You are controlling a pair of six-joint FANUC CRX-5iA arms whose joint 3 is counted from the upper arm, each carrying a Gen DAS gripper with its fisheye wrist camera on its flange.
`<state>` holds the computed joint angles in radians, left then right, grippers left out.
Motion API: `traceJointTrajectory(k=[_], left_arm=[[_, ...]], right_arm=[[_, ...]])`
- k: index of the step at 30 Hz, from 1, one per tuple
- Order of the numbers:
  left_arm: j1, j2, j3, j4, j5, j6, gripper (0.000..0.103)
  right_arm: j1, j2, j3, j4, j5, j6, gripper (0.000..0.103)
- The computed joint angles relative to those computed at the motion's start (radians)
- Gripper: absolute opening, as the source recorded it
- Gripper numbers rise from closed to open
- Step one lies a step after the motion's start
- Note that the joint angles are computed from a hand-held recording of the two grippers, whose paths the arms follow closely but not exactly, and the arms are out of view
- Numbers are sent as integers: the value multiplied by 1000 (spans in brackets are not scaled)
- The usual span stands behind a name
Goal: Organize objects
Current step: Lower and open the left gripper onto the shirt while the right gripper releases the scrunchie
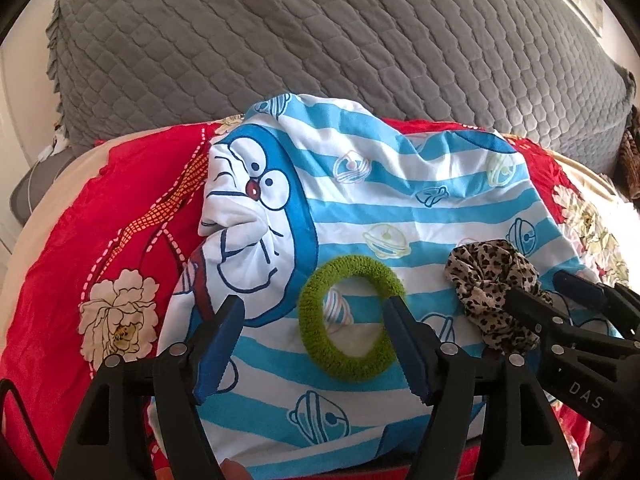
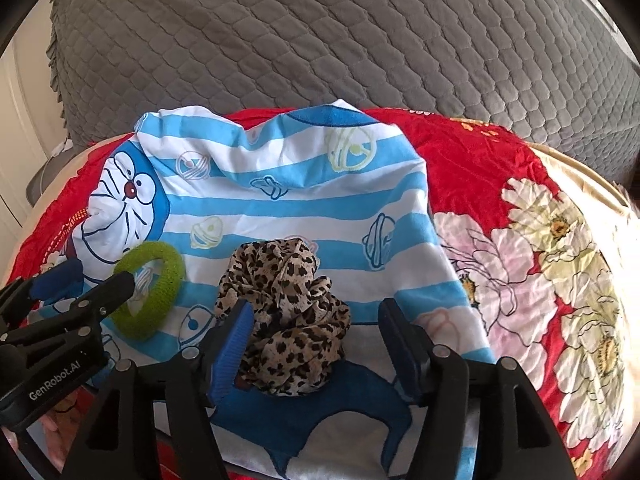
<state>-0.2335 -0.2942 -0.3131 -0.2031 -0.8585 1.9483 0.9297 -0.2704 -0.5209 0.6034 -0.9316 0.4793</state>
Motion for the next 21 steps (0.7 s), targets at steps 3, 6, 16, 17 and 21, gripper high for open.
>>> traceJointTrajectory(k=[3,6,16,17,21], left_arm=[[-3,-8,5,-3,-13,-1,74],[1,-24,2,10,-22,-13,74],[-1,-91,-8,13,-69,-4,74],[-2,-96,-8,14,-74,-7,74],[-13,-129,-15,18,-93,-13,77]], right_arm=[[3,-5,3,-3,-6,2,69],[12,-14,4,-1,-20,2,71],[72,-55,20,-19,-90,4,76],[78,-58,22,-21,-98,5,77],[111,-83,22,-21,-138,-4,78]])
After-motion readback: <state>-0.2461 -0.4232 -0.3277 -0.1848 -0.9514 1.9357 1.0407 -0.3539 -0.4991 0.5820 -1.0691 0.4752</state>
